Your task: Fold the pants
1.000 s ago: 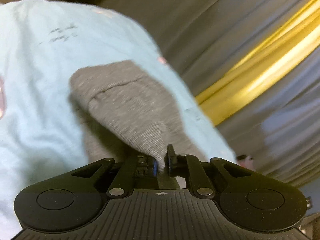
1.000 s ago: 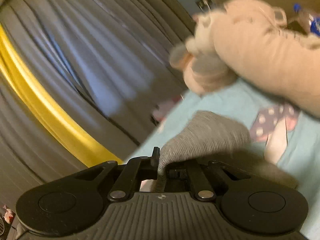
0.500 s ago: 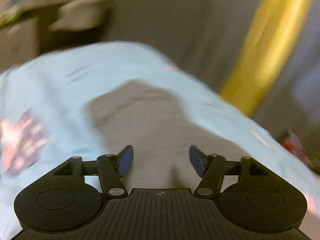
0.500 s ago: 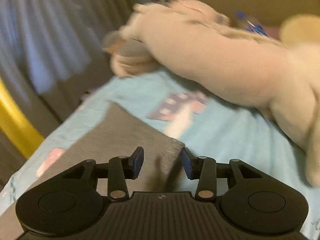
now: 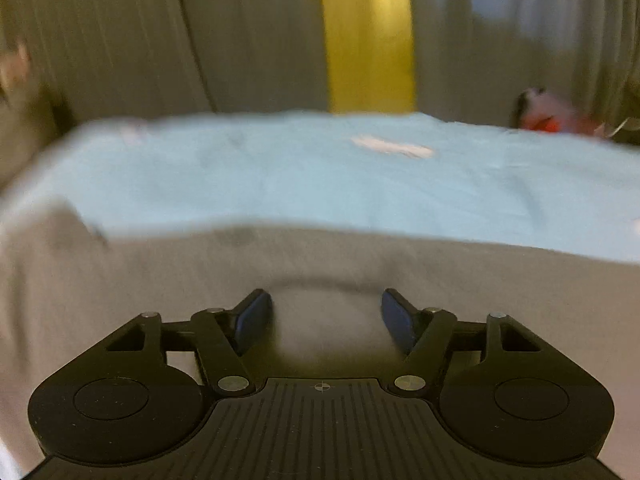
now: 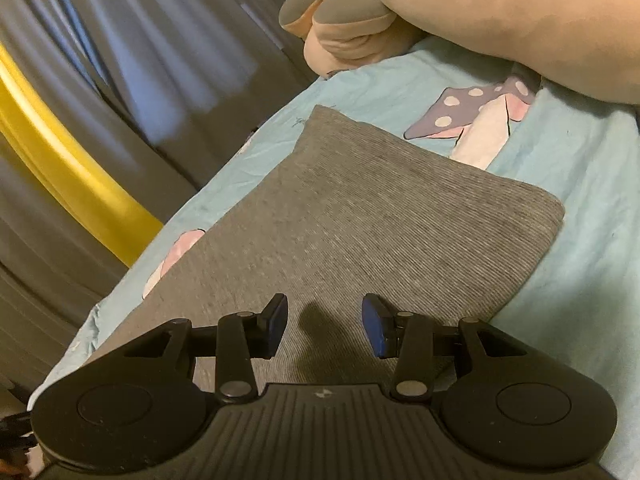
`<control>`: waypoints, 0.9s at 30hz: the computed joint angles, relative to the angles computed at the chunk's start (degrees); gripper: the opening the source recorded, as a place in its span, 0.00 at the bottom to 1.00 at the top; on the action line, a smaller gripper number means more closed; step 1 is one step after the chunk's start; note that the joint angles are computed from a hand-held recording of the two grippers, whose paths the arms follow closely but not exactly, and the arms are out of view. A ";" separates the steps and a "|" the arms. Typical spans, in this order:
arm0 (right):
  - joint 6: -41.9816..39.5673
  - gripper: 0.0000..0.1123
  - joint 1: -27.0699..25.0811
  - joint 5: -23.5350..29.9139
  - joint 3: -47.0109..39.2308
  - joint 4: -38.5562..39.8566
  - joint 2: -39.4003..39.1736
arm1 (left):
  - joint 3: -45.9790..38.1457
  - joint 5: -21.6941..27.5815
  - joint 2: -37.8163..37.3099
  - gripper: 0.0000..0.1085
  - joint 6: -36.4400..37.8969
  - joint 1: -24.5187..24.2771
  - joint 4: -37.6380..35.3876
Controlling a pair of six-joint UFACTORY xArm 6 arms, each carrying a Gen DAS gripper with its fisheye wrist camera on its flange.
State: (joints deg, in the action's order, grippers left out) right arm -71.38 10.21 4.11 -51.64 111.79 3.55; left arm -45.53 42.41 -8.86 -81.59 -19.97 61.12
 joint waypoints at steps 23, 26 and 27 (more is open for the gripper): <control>-2.79 0.43 -10.29 -0.93 12.67 8.96 -16.92 | 17.65 20.07 -29.63 0.81 -13.50 -8.81 -11.44; -6.45 0.51 -10.27 1.57 11.64 11.28 -15.78 | 21.56 12.95 -35.89 0.87 -16.86 -7.43 -10.12; -7.18 0.52 -10.13 2.27 10.83 11.66 -14.86 | 22.10 11.02 -36.50 0.87 -16.47 -6.62 -11.19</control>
